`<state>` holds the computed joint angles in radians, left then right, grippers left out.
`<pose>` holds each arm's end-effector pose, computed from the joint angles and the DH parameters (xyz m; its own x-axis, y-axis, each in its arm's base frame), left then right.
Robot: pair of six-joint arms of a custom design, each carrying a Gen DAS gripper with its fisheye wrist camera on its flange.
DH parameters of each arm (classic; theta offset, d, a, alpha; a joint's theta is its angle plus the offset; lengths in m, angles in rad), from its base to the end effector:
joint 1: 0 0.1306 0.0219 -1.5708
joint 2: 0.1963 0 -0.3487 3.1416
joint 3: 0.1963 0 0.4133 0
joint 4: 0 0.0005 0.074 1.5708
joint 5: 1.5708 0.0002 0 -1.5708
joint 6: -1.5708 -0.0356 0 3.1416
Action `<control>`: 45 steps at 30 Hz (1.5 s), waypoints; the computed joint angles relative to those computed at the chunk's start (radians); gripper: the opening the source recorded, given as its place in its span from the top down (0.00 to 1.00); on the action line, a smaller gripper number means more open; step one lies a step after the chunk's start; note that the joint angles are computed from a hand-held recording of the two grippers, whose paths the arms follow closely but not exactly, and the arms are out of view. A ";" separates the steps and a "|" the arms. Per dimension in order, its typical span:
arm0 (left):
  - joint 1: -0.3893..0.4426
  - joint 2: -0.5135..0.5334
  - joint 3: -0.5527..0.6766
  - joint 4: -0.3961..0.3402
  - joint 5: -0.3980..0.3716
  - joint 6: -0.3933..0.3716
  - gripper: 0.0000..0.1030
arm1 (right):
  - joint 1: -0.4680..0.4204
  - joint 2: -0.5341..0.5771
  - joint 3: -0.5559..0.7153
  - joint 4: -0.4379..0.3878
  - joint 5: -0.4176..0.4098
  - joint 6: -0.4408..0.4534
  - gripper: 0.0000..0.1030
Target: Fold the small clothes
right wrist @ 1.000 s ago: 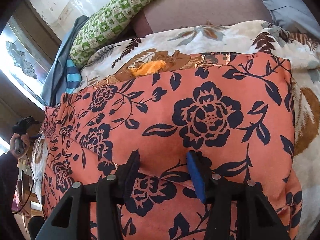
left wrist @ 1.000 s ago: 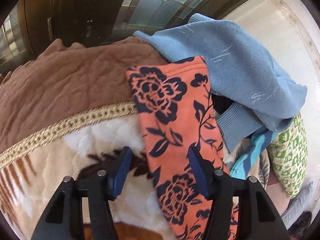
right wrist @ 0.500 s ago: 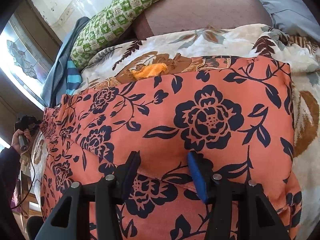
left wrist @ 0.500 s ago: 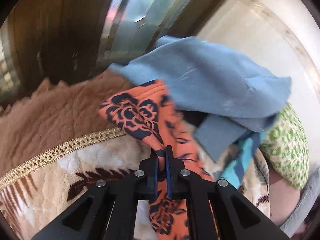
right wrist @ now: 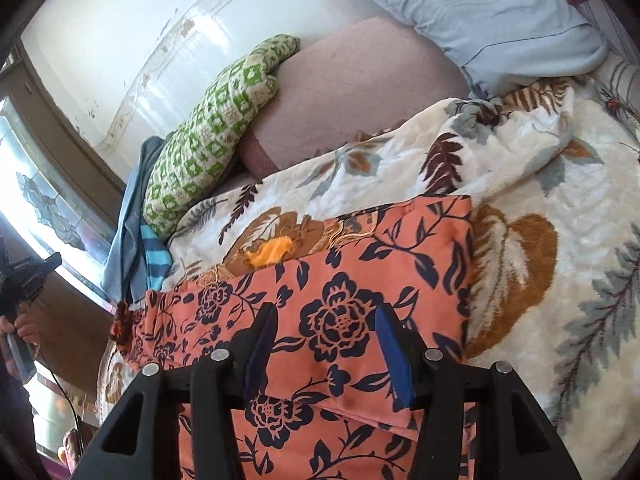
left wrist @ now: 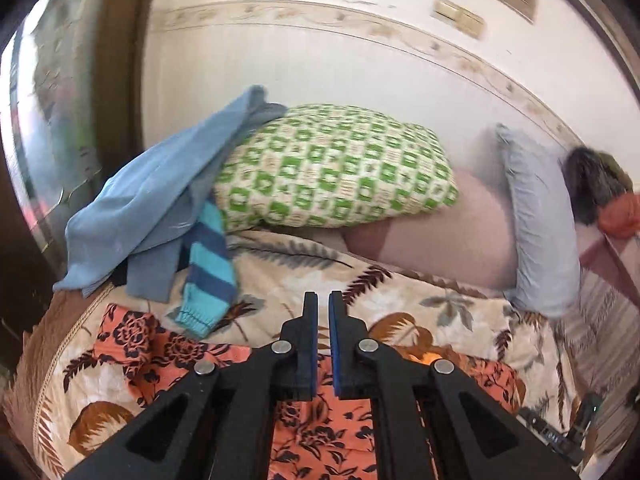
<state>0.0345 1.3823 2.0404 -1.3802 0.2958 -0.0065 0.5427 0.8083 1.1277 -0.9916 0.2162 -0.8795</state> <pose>0.4327 0.0040 0.6605 -0.6594 -0.0165 -0.7517 0.1899 0.9637 -0.1878 0.2716 0.1543 0.4868 -0.6178 0.5061 -0.6018 0.1809 0.8363 0.5177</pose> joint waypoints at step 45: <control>0.439 0.241 -0.101 0.079 -0.051 0.330 0.94 | 0.052 0.231 0.047 0.021 -0.137 0.081 0.47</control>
<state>0.4738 1.6236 1.9399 -1.3012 0.2450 0.3233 0.5945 1.0395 1.1745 -0.9709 0.0794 -0.7984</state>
